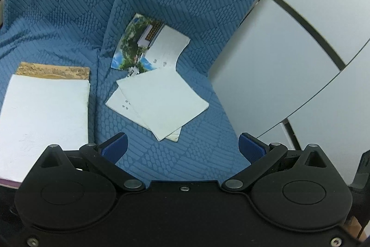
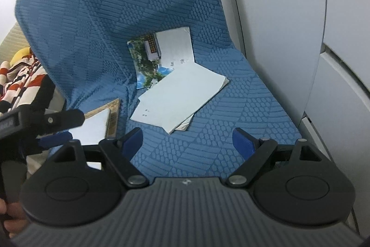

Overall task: Organize objects
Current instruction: 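Withdraw both tools toward the remaining white papers and postcard, then close the right gripper on a white paper and lift it while the left gripper approaches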

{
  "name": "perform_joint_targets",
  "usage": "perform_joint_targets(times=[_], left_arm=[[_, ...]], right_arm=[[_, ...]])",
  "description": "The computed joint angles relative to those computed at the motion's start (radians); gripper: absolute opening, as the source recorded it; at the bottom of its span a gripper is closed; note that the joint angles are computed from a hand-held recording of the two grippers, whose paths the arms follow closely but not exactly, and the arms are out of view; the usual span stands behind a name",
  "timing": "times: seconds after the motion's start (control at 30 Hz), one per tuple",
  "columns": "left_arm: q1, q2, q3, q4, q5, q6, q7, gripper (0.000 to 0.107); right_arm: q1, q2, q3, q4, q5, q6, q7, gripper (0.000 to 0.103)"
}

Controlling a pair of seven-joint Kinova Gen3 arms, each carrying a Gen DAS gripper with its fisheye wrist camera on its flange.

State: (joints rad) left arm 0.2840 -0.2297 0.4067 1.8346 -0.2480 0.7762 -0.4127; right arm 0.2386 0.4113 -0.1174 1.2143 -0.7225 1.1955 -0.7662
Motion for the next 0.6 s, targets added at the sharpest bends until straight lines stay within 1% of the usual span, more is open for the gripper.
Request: perform_joint_targets(times=[0.1,0.2,0.3,0.4,0.5,0.6], left_arm=[[-0.002,0.054,0.002,-0.009,-0.022,-0.006,0.008,0.102],[0.011,0.100,0.001,-0.012,-0.085,-0.027,0.059,0.102],[0.042,0.153,-0.033,-0.022,-0.102,-0.051,0.058,0.102],[0.070,0.206,-0.074,-0.027,-0.103,-0.088,0.052,0.099],[0.094,0.251,-0.121,-0.029,-0.083,-0.122,0.027,0.095],[0.113,0.284,-0.166,-0.025,-0.056,-0.147,-0.002,0.084]], right_arm=[[-0.028,0.037,0.002,-0.032,0.028,-0.008,-0.031,0.086],[-0.043,0.069,0.001,-0.067,0.057,-0.015,-0.066,0.086],[-0.048,0.110,-0.003,-0.116,0.082,-0.007,-0.106,0.086],[-0.054,0.149,-0.011,-0.159,0.105,-0.013,-0.139,0.086],[-0.066,0.200,-0.020,-0.215,0.127,-0.016,-0.177,0.086],[-0.083,0.260,-0.031,-0.286,0.151,-0.002,-0.220,0.086]])
